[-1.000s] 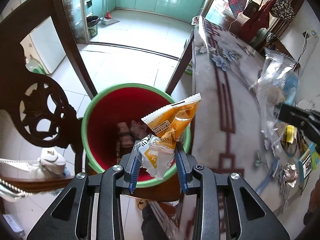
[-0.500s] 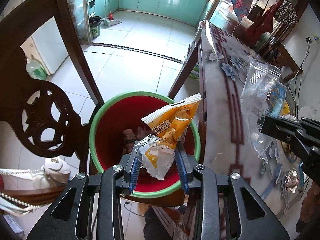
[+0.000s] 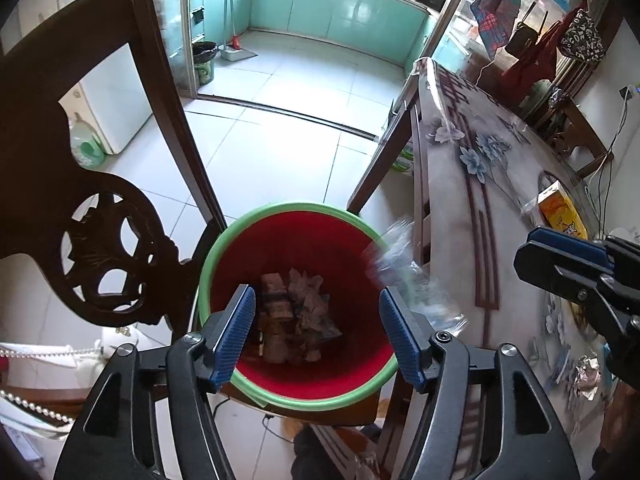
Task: Collect trash
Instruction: 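Drop the orange wrapper into the red bin while the right gripper drops the plastic bag, then grasp the crumpled pink-and-white paper with the right gripper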
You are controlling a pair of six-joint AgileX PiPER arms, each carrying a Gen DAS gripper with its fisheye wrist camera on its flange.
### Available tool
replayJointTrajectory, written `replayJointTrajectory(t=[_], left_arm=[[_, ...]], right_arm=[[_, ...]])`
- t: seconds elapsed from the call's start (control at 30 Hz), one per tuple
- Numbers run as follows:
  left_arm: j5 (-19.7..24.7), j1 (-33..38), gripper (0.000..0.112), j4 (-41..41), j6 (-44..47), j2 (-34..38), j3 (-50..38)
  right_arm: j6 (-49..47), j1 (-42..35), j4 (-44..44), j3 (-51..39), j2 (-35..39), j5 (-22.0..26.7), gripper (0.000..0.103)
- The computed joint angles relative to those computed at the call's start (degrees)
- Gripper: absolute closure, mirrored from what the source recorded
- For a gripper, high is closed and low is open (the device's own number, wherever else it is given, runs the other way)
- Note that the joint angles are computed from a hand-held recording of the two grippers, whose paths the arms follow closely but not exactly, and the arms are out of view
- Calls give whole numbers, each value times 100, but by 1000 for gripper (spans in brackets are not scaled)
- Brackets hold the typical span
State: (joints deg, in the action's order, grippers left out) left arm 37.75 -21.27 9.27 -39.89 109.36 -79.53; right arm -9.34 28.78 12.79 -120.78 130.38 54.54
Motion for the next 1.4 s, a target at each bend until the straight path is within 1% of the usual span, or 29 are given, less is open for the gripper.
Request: replayJointTrajectory(t=[0.03, 0.1, 0.2, 0.33, 0.5, 0.6, 0.67, 0.73, 0.9, 0.97, 1.07, 1.13, 1.2, 1.27, 1.3, 1.4], left_arm=[[26, -20, 46, 63, -57, 1, -13], [65, -55, 39, 207, -184, -6, -20], [46, -100, 32, 411, -429, -46, 29], [122, -171, 30, 641, -646, -49, -18], [206, -277, 29, 692, -689, -44, -93], [247, -367, 28, 729, -798, -48, -116], [442, -563, 28, 1036, -1009, -12, -246], [513, -703, 28, 1107, -979, 11, -369], [575, -1007, 28, 763, -686, 207, -835], [678, -1148, 28, 615, -557, 423, -1138], [916, -1338, 28, 341, -285, 806, -1694], [1090, -1481, 28, 242, -147, 1043, -2093], [1301, -1656, 28, 157, 1, 1332, -2606], [1564, -1834, 28, 58, 134, 1657, -3209], [1707, -1908, 28, 12, 192, 1834, -3537], [2172, -2116, 28, -84, 351, 2376, -4571]], right_arm=[[2, -6, 14, 17, -10, -27, 67], [-27, -28, 71, 97, -50, -107, 55], [-107, -68, 181, 255, -136, -221, 47], [-115, -127, 183, 486, -285, -329, 47], [-212, -299, 201, 1187, -733, -620, 46], [-239, -506, 164, 1875, -1163, -887, 46], [-258, -715, 143, 2398, -1476, -1069, 45], [-183, -922, -13, 2871, -1750, -1216, 45], [365, -1665, -589, 4052, -2410, -1446, 45], [540, -2009, -680, 4390, -2607, -1502, 45], [444, -2699, -540, 4924, -2919, -1568, 45], [412, -3089, -655, 5147, -3069, -1591, 45], [239, -3580, -652, 5348, -3233, -1571, 45], [-157, -4040, -464, 5426, -3288, -1448, 44], [-278, -4199, -474, 5428, -3272, -1383, 43], [-412, -4461, -818, 5591, -3235, -1459, 41]])
